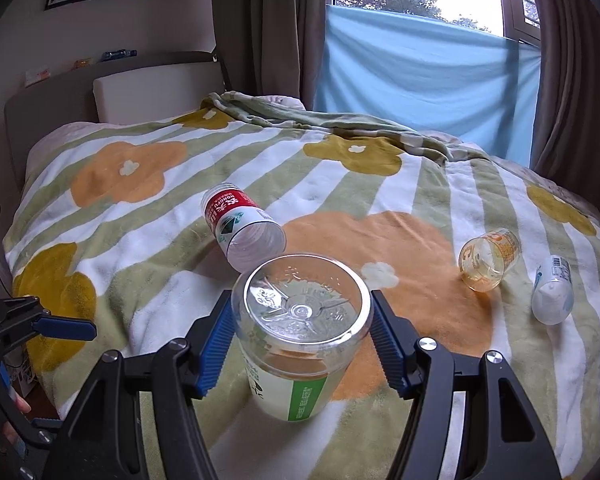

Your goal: Flip cup upside down

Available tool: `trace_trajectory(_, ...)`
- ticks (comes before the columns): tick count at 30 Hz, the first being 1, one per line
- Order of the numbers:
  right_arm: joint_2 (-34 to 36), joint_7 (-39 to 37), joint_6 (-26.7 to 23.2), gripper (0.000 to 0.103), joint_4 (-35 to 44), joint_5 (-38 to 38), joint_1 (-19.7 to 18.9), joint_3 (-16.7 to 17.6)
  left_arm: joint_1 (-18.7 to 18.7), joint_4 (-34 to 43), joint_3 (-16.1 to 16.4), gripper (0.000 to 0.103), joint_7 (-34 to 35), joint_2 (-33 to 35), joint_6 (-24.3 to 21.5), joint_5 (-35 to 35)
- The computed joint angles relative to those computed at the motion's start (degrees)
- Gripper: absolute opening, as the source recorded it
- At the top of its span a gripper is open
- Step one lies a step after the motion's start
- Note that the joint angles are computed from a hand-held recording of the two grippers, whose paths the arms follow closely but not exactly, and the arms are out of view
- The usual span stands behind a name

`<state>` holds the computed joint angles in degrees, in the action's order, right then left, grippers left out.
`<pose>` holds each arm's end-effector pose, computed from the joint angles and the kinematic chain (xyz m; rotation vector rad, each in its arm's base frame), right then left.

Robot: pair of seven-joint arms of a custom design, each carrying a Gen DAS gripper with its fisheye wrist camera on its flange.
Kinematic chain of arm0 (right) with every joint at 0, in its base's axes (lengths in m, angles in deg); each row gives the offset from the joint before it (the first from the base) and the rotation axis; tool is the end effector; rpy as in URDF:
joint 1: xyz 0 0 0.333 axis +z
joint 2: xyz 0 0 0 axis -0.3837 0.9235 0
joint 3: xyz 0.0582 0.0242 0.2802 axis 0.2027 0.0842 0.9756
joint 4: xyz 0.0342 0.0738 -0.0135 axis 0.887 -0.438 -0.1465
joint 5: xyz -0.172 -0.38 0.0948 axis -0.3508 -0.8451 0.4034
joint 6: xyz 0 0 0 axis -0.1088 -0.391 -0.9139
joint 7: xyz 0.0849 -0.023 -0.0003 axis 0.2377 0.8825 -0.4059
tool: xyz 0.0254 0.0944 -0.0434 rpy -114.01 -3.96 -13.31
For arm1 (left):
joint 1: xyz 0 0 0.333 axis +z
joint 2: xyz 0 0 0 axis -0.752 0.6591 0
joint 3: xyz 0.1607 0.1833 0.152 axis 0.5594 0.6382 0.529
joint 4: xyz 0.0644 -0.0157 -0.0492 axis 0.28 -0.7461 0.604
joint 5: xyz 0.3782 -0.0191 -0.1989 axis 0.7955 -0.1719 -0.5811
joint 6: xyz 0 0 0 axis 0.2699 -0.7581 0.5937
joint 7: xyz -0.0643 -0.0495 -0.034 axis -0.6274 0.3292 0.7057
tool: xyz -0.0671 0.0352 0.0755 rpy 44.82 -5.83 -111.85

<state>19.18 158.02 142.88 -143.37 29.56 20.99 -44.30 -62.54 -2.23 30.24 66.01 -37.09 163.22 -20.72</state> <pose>0.5901 0.5162 0.5133 -1.6861 1.5870 -0.8693 0.6562 -0.3271 0.4667 -1.4094 2.4480 -1.0570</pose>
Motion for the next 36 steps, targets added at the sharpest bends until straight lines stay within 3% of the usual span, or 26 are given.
trace_trajectory(4, -0.23, 0.43, 0.44, 0.061, -0.49, -0.62, 0.15, -0.12, 0.13, 0.17, -0.06, 0.103, -0.1, 0.08, -0.38, -0.35)
trace_trajectory(5, -0.34, 0.52, 0.93, 0.066, -0.72, -0.21, -0.12, 0.08, 0.19, 0.18, -0.11, 0.103, -0.05, 0.08, -0.45, -0.53)
trace_trajectory(8, -0.9, 2.61, 3.05, 0.103, -1.87, 0.06, -0.54, -0.05, 0.39, 0.02, -0.26, 0.103, 0.18, -0.01, -0.37, -1.19)
trace_trajectory(11, -1.59, 6.41, 5.51, 0.103, -3.38, -3.67, 0.13, -1.31, 0.37, -0.31, -0.21, 0.103, 0.17, -0.23, 0.0, -1.35)
trace_trajectory(16, -1.03, 5.12, 6.36, 0.103, -2.87, -2.83, -0.72, -0.42, 0.39, -0.43, -0.2, 0.103, 0.36, -0.35, 0.1, -1.4)
trace_trajectory(22, -1.91, 7.14, 4.32, 0.103, -3.56, -4.98, 0.59, -1.11, 0.18, -1.58, 0.12, 0.103, 0.1, -1.15, 2.12, -0.8)
trace_trajectory(27, -7.08, 9.45, 3.2, 0.103, -8.02, -7.7, 1.2, 0.11, 0.14, -3.33, 0.1, 0.103, -0.16, -3.69, 4.61, -0.91)
trace_trajectory(31, -11.98, 10.79, -3.28, 0.103, -9.86, -9.48, 2.0, 2.68, -1.41, -6.59, 1.45, 0.103, -3.12, -8.73, 8.41, 3.84)
trace_trajectory(36, -14.07, 10.55, -16.42, 0.103, -6.03, -14.45, 5.33, 5.82, -0.16, -9.1, -0.31, 0.103, 1.0, -15.26, 13.45, -3.39)
